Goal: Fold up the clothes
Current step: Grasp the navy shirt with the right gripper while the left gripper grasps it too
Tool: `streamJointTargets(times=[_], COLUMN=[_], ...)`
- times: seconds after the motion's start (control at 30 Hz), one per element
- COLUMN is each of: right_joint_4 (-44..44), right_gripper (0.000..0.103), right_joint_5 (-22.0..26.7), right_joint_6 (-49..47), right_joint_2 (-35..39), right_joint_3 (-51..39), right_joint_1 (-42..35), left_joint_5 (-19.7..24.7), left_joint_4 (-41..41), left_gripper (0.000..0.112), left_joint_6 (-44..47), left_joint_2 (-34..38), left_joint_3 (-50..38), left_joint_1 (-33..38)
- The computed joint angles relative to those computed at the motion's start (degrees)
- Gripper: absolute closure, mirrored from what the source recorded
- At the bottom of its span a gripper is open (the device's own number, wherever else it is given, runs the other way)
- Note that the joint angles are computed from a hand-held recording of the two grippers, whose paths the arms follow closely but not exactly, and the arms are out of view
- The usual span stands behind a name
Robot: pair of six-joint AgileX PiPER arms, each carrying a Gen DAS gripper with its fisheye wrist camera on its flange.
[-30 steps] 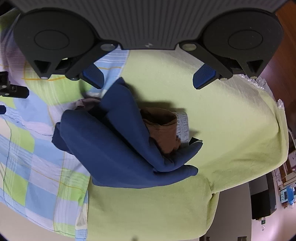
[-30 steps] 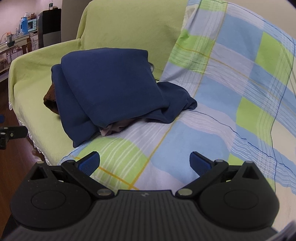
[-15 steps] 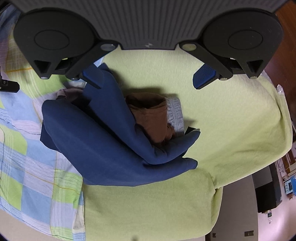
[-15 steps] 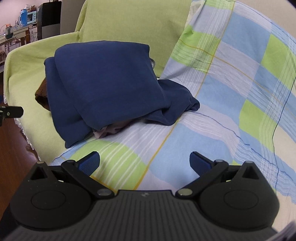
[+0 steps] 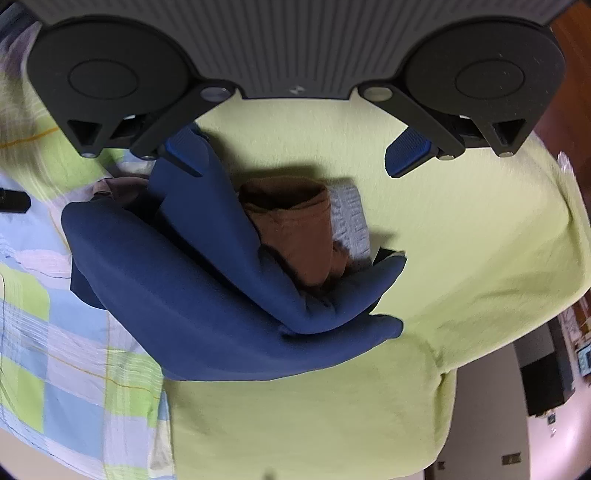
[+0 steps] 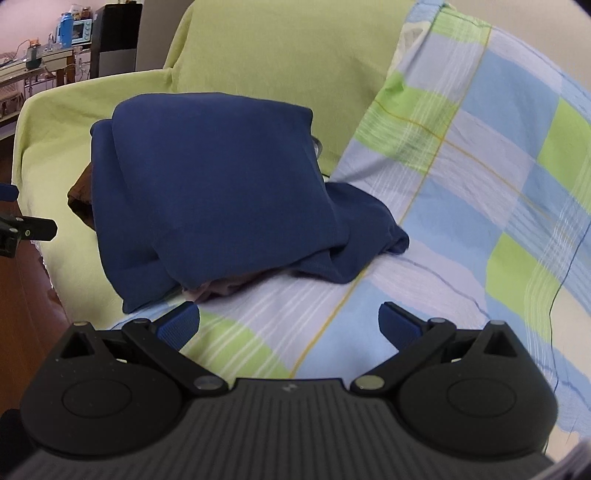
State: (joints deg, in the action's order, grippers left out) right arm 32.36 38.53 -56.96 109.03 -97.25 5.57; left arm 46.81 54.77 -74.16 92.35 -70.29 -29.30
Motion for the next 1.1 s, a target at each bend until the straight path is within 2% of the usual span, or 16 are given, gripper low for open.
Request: streamJointTargets(times=[0.07,0.1,0.17,0.23,0.3,0.33,0.47,0.57,0.6,0.67,0.73,0.77,0.8,0.87,1.0,1.1], right_joint_4=[2.46,3.6,9.43,15.37,18.76,20.02,23.29,25.25,25.23,22.28,15.22,13.27,13.11,16.89,16.0,15.23], right_gripper=[0.001,0.001,0.002,0.007,0.019,0.021,0.022,0.022,0.028,0.039,0.043,0.051,0.07,0.094,0.096,0.096], right_joint_5=[-0.46,-0.82,-1.25,0.25,1.19,0.91,-4.02,-9.79,-11.02,-16.54,-17.25,-16.26,-15.55,-15.25,-10.33,-6.68], right_joint_6=[-4.34,-6.32,-15.73,-24.49,-30.83,-34.6,-47.42,-53.3,-53.9,-52.52,-45.09,-42.63,-42.17,-44.8,-40.21,-38.11], right_joint_2=[0.14,0.09,-0.34,-0.4,-0.72,-0.84,-0.99,0.47,1.15,3.95,6.05,6.71,6.83,5.9,5.4,5.56], right_joint_3=[-0.02,0.16,0.96,1.27,1.97,2.74,6.72,7.85,7.57,5.73,2.9,1.52,1.02,1.15,-5.29,-11.52], right_joint_1=[0.19,0.24,0.1,-0.42,-0.3,0.23,4.01,7.74,8.54,11.28,12.35,12.4,12.25,11.34,8.84,7.18], left_joint_5=[-4.69,-5.49,-8.23,-10.17,-12.93,-14.16,-21.15,-25.3,-26.01,-28.65,-30.42,-31.13,-31.84,-33.67,-33.98,-30.74], left_joint_4=[5.9,7.7,11.77,14.9,18.96,20.47,26.71,25.34,25.19,22.39,23.82,24.06,24.3,27.23,34.7,40.22], left_gripper=[0.01,0.01,0.01,0.014,0.016,0.016,0.015,0.015,0.015,0.014,0.014,0.014,0.014,0.014,0.013,0.013], left_joint_6=[1.11,1.78,5.06,7.11,8.56,9.4,13.11,16.45,16.6,20.98,20.86,20.93,21.01,18.27,13.04,10.22], left_joint_2=[-0.76,-0.66,-0.25,0.18,0.64,1.01,3.44,4.86,5.01,5.43,5.29,5.21,5.13,4.85,5.25,6.55], left_joint_3=[2.21,2.46,2.57,2.1,1.73,1.4,-0.74,-2.93,-3.07,-3.88,-3.16,-2.93,-2.71,-2.11,-2.1,-3.86], left_joint_1=[1.58,2.09,4.24,5.8,7.5,8.2,11.69,14.18,14.55,15.94,16.78,17.2,17.63,18.38,18.28,17.05])
